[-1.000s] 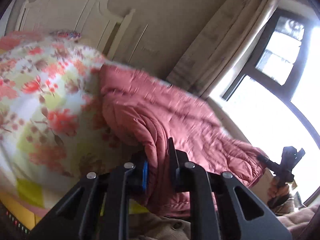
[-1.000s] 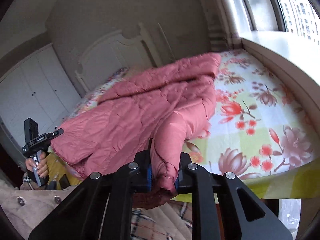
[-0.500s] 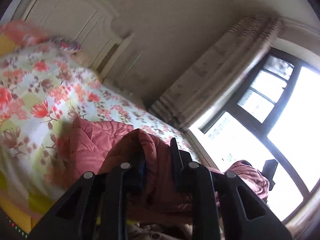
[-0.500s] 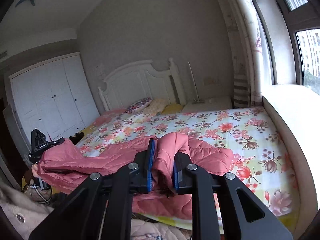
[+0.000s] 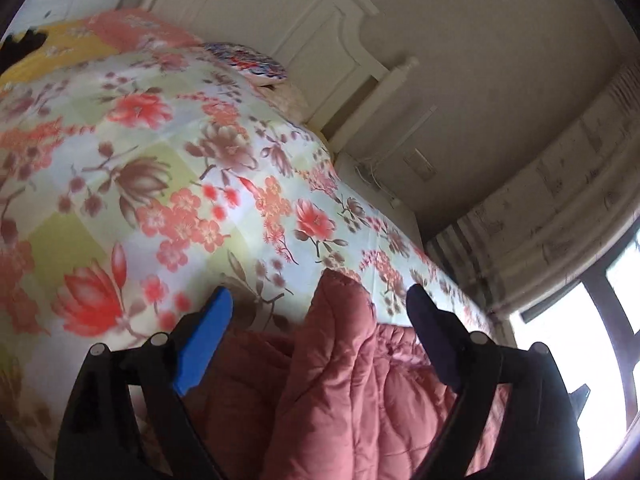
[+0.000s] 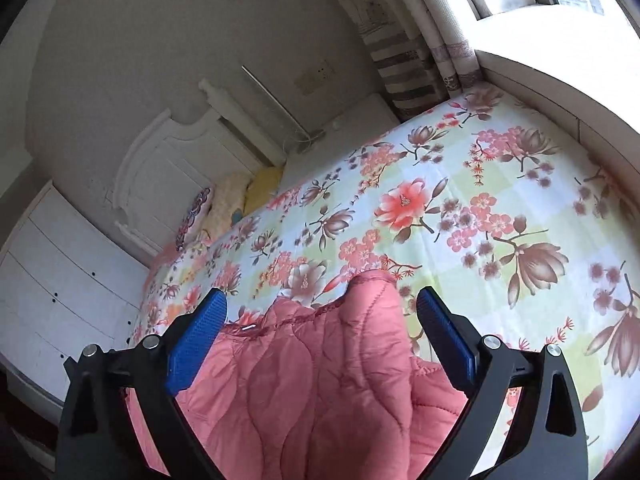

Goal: Fold large clothes

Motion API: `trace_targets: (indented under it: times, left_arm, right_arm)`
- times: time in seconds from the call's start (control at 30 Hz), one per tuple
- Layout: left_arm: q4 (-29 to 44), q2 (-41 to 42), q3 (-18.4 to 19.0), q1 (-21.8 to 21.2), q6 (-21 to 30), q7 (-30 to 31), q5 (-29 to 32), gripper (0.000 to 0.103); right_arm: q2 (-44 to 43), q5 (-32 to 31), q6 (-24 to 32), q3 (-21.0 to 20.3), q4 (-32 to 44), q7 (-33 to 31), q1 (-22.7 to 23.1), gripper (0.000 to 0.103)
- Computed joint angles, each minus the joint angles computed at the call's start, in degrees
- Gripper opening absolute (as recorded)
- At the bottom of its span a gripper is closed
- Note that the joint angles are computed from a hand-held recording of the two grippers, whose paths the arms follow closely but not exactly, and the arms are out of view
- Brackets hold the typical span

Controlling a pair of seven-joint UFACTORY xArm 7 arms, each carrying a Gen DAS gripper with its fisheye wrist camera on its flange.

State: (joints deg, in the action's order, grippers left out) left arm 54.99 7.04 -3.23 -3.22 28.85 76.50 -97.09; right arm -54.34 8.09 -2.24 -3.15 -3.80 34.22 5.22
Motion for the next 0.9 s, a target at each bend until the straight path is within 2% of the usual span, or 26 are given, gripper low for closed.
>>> trace_targets:
  times: [0.03,0.07,0.1,0.17,0.2,0.27,0.3,0.33,0.37,0.4,0.47,0.5,0.57,0.6,0.63,0.7,0.77,0.87,0.9]
  left_arm:
    - [0.0,-0.1,-0.1,-0.2,-0.2,0.7,1.9,0.089]
    - [0.5,0.4,-0.3,-0.7,-0.6,0.4,5.9,0.090]
    - [0.5,0.5,-0.6,-1.0,-0.8,-0.3,8.6,0.090]
    - [1.9,2.3,-1.4,-1.5,-1.2,-1.8,12.7,0.090]
    - [2.3,2.9,-1.8,-1.5,-0.7,-2.6,14.3,0.090]
    - [3.3,4.3,-2.5,-1.3,0.6,-3.2,17.2,0.083]
    - [3.8,4.9,-3.9,-0.5,0.8,-3.7,19.1,0.053]
    - [4.2,5.3,-2.9,-1.9,1.1,-5.9,22.6,0.007]
    - [3.5,4.8,-2.3,-2.7,1.1,-6.3,23.6,0.006]
    - [2.2,3.1,-4.1,-1.3,0.1,-4.2,22.3,0.006]
    - [-1.3,-2.0,-4.4,-0.7,0.6,4.0,15.6,0.006]
    - [-2.9,-5.1,-3.6,-0.7,1.8,5.9,13.0,0.006]
    - [-4.1,-8.6,-1.7,-1.1,5.1,5.3,11.8,0.005]
    - [-4.1,-9.7,-1.2,-1.6,5.2,4.8,11.7,0.005]
    - [-3.6,-10.1,-1.3,-2.6,3.1,4.4,11.7,0.006]
    - [-1.1,-8.0,-2.4,-4.8,-3.6,2.3,13.0,0.006]
    - [3.5,-1.7,-3.8,-7.3,-11.9,-1.7,16.5,0.006]
    - [9.4,8.2,-4.2,-8.6,-16.5,-13.7,27.4,0.006]
    - [11.0,12.4,-3.2,-10.2,-18.8,-19.2,32.9,0.007]
  right_arm:
    - [-0.7,-1.1,3.7,3.1,0.5,-0.2,-2.8,0.093]
    - [-1.2,-2.2,6.7,4.2,1.1,-1.0,-4.1,0.093]
    - [-1.0,-2.8,8.4,3.3,1.3,-2.4,-3.9,0.093]
    - [1.8,-2.9,9.1,0.0,2.0,-5.7,-1.5,0.092]
    - [3.6,-3.0,8.7,-0.3,2.4,-6.8,-0.8,0.090]
    - [6.5,-3.1,7.1,-0.6,2.7,-8.9,0.9,0.085]
    - [7.8,-3.1,6.4,-0.4,3.1,-9.7,1.9,0.070]
    - [8.6,-3.4,6.4,0.2,3.5,-10.4,2.5,0.056]
    - [8.3,-3.6,7.1,2.3,3.8,-10.0,2.0,0.023]
    - [5.9,-4.1,8.4,5.4,3.5,-8.7,1.0,0.017]
    - [-3.0,-5.5,13.3,10.1,2.7,-6.4,0.9,0.014]
    - [-9.0,-6.3,18.3,12.5,3.0,-4.6,1.0,0.013]
    - [-15.4,-7.5,25.1,14.4,4.8,-1.4,0.8,0.013]
    - [-16.4,-8.2,26.5,14.6,5.8,-0.2,0.2,0.013]
    - [-16.5,-8.8,27.5,15.2,7.0,1.4,-1.2,0.013]
    - [-12.9,-10.5,26.9,17.2,9.2,5.2,-5.4,0.013]
    - [-5.0,-12.0,23.1,19.2,10.8,9.7,-10.2,0.013]
    - [9.3,-16.1,16.8,25.3,13.0,16.0,-18.3,0.013]
    - [15.1,-17.9,15.2,28.2,14.0,18.1,-21.6,0.013]
